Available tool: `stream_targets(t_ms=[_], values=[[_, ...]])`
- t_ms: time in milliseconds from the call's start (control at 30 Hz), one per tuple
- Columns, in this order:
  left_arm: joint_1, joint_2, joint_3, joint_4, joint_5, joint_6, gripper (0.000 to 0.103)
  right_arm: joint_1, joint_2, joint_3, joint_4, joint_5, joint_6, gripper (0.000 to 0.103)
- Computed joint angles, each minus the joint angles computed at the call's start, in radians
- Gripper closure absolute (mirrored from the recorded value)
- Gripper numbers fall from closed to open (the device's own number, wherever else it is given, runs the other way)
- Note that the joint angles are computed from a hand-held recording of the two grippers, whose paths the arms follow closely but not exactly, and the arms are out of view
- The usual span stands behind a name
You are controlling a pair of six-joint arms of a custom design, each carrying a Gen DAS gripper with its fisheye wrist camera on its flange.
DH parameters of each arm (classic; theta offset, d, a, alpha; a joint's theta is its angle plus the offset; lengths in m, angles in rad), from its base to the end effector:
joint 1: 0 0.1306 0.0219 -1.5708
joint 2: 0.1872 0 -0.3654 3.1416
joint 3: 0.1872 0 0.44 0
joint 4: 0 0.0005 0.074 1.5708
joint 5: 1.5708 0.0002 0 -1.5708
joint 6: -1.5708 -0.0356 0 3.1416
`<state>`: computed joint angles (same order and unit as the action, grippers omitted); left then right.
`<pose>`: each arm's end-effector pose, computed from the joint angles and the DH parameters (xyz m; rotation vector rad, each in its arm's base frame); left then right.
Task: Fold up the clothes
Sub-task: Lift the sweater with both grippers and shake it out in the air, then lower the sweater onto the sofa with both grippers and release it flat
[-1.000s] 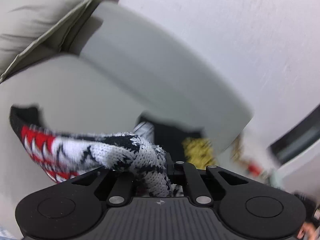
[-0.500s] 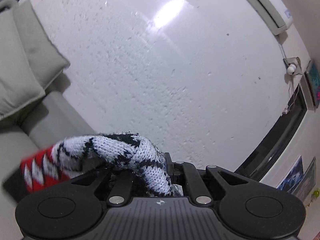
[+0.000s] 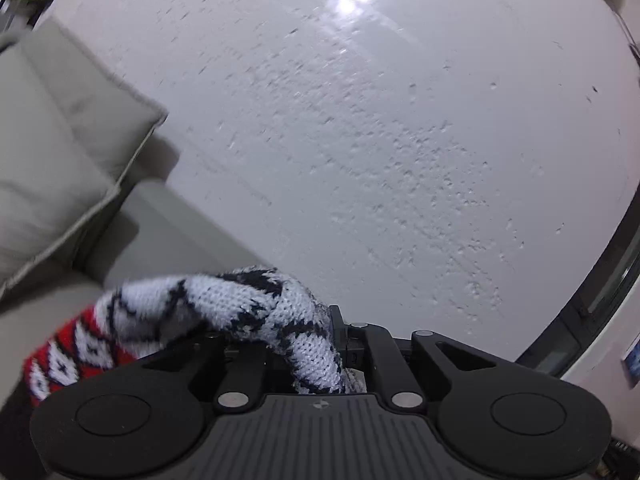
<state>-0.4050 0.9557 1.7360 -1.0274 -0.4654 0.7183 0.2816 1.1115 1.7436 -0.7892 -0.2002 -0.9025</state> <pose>0.2685 -0.0983 0.7465 -0.6014 1.7043 -0.3809 0.3692 0.1136 0.7253 0.4107 1.7951 1.0274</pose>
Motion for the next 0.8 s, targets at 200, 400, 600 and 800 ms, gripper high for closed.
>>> stream_targets(t_ms=[200,400,600,800], values=[[-0.084,-0.077,-0.104,0.100,-0.125,-0.080,0.097,0.009,-0.048,-0.065,0.128,0.090,0.114,0.091],[-0.086,-0.179,-0.449,-0.059,-0.059,0.145,0.096,-0.006,-0.139,-0.397,0.091,0.075,0.119,0.091],[-0.110,-0.167,-0.735,-0.200,0.053,0.400,0.096,0.039,-0.110,-0.644,-0.049,0.112,0.119,0.091],[-0.104,-0.223,-0.752,-0.183,0.038,0.426,0.096,0.040,-0.111,-0.635,-0.108,0.158,0.179,0.091]])
